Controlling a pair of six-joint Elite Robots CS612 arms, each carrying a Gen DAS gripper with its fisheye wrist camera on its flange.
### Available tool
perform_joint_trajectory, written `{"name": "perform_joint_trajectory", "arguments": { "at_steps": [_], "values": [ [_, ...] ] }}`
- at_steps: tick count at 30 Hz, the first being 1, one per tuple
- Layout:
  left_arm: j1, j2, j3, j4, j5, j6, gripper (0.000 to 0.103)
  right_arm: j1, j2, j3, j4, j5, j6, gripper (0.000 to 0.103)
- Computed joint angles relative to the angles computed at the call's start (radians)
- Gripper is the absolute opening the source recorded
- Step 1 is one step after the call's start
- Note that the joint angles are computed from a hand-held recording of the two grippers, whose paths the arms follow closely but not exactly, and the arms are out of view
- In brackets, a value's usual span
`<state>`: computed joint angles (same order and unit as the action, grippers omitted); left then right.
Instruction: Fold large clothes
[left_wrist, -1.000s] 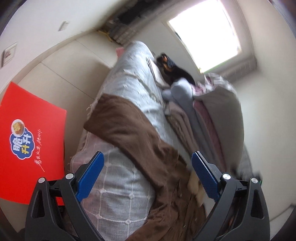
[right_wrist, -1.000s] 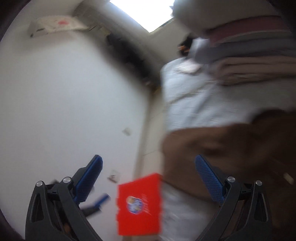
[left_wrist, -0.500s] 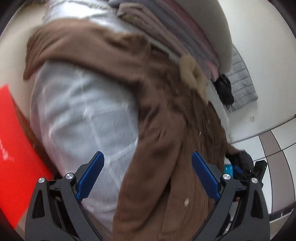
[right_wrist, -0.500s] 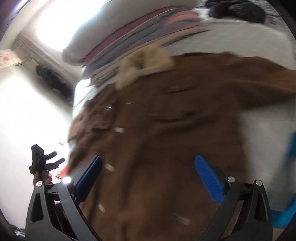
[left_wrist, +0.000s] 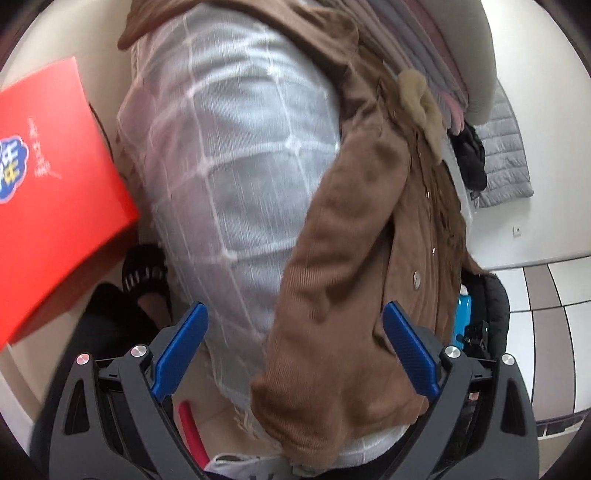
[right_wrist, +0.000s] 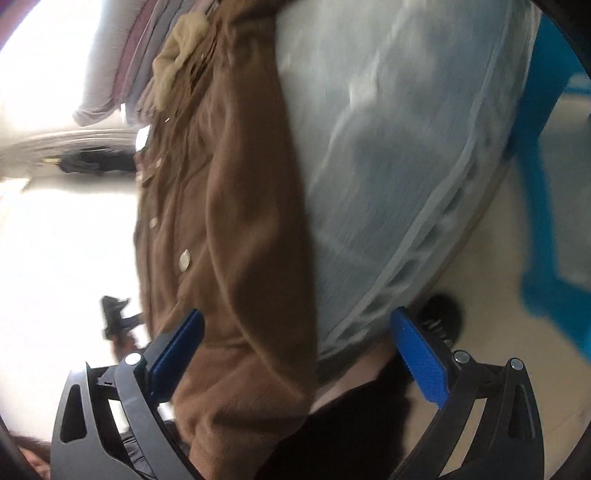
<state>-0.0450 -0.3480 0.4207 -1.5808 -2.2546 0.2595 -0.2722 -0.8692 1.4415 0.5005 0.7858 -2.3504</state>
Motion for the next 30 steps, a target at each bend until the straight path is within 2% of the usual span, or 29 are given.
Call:
{"name": "perform_joint_trajectory", "arguments": {
  "at_steps": [2, 4, 5, 7, 9, 10, 12, 14, 17, 20, 22, 25, 28, 30],
  "values": [
    [-0.003, -0.018, 0.042, 0.002, 0.004, 0.013, 0.092, -0.005, 0.010, 0.011, -0.025, -0.087, -0.010, 0.097],
    [-0.005, -0.026, 0.066, 0.033, -0.003, 0.027, 0.092, -0.001, 0.016, 0.011, -0.038, -0.125, -0.001, 0.097],
    [-0.008, -0.028, 0.075, 0.044, -0.008, 0.028, 0.092, -0.002, 0.032, 0.007, -0.022, -0.179, -0.016, 0.097],
    [-0.014, -0.037, 0.099, 0.057, -0.010, 0.036, 0.092, -0.003, 0.052, -0.005, 0.033, -0.228, -0.087, 0.097],
    [-0.018, -0.047, 0.122, 0.064, -0.018, 0.049, 0.092, -0.006, 0.051, -0.003, 0.030, -0.268, -0.102, 0.097],
    [-0.019, -0.048, 0.125, 0.079, -0.027, 0.059, 0.092, -0.005, 0.057, -0.007, 0.067, -0.284, -0.154, 0.097],
    [-0.025, -0.060, 0.148, 0.085, -0.017, 0.080, 0.092, 0.010, 0.091, -0.063, 0.222, -0.283, -0.312, 0.097],
    [-0.028, -0.072, 0.171, 0.073, -0.008, 0.090, 0.092, 0.014, 0.086, -0.060, 0.284, -0.261, -0.381, 0.097],
    [-0.027, -0.082, 0.191, 0.058, -0.009, 0.099, 0.092, 0.024, 0.073, -0.065, 0.293, -0.229, -0.396, 0.097],
    [-0.024, -0.079, 0.178, 0.039, 0.039, 0.080, 0.092, 0.037, 0.073, -0.088, 0.334, -0.185, -0.415, 0.097],
    [-0.021, -0.079, 0.162, 0.021, 0.076, 0.057, 0.092, 0.044, 0.073, -0.098, 0.334, -0.185, -0.409, 0.097],
    [-0.013, -0.093, 0.167, -0.069, 0.135, 0.032, 0.092, 0.034, 0.066, -0.075, 0.291, -0.217, -0.375, 0.097],
    [-0.004, -0.061, 0.118, -0.111, 0.125, -0.025, 0.092, 0.026, 0.078, -0.078, 0.291, -0.239, -0.376, 0.097],
    [-0.002, 0.008, 0.006, -0.021, 0.064, -0.015, 0.092, 0.027, 0.085, -0.090, 0.298, -0.242, -0.373, 0.097]
  ]
}}
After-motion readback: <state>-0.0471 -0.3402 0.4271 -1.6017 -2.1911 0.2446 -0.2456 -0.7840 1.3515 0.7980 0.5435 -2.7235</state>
